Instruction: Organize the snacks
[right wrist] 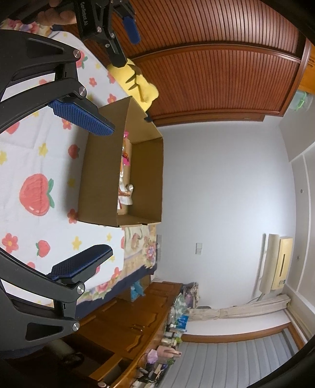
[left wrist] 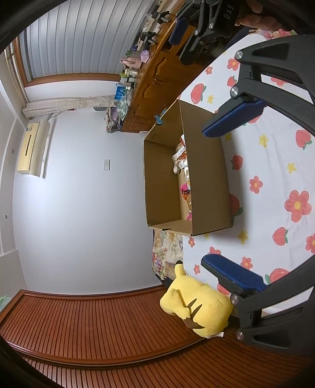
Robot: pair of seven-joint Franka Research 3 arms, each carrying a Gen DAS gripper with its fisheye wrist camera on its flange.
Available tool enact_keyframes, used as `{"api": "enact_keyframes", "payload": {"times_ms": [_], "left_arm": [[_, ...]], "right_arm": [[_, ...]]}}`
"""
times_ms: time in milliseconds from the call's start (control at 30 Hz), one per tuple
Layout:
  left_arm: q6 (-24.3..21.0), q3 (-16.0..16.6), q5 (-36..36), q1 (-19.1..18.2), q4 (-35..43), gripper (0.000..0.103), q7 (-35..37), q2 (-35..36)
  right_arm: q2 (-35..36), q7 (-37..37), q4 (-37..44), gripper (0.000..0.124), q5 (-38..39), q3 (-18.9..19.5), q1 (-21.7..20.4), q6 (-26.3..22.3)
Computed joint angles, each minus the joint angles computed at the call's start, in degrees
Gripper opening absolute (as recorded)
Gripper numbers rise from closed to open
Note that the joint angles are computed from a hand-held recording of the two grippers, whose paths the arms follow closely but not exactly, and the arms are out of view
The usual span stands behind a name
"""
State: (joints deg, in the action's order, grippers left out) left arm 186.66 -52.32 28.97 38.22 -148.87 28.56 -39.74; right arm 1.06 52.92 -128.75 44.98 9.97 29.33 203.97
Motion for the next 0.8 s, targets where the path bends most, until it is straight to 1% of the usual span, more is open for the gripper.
{"api": "enact_keyframes", "payload": {"times_ms": [800], "left_arm": [[-0.3, -0.5, 0.0, 0.3, -0.3, 0.098, -0.2, -0.4]], "right_arm": [[-0.4, 0.4, -0.5, 0.093, -0.5, 0.3, 0.1, 0.2]]}}
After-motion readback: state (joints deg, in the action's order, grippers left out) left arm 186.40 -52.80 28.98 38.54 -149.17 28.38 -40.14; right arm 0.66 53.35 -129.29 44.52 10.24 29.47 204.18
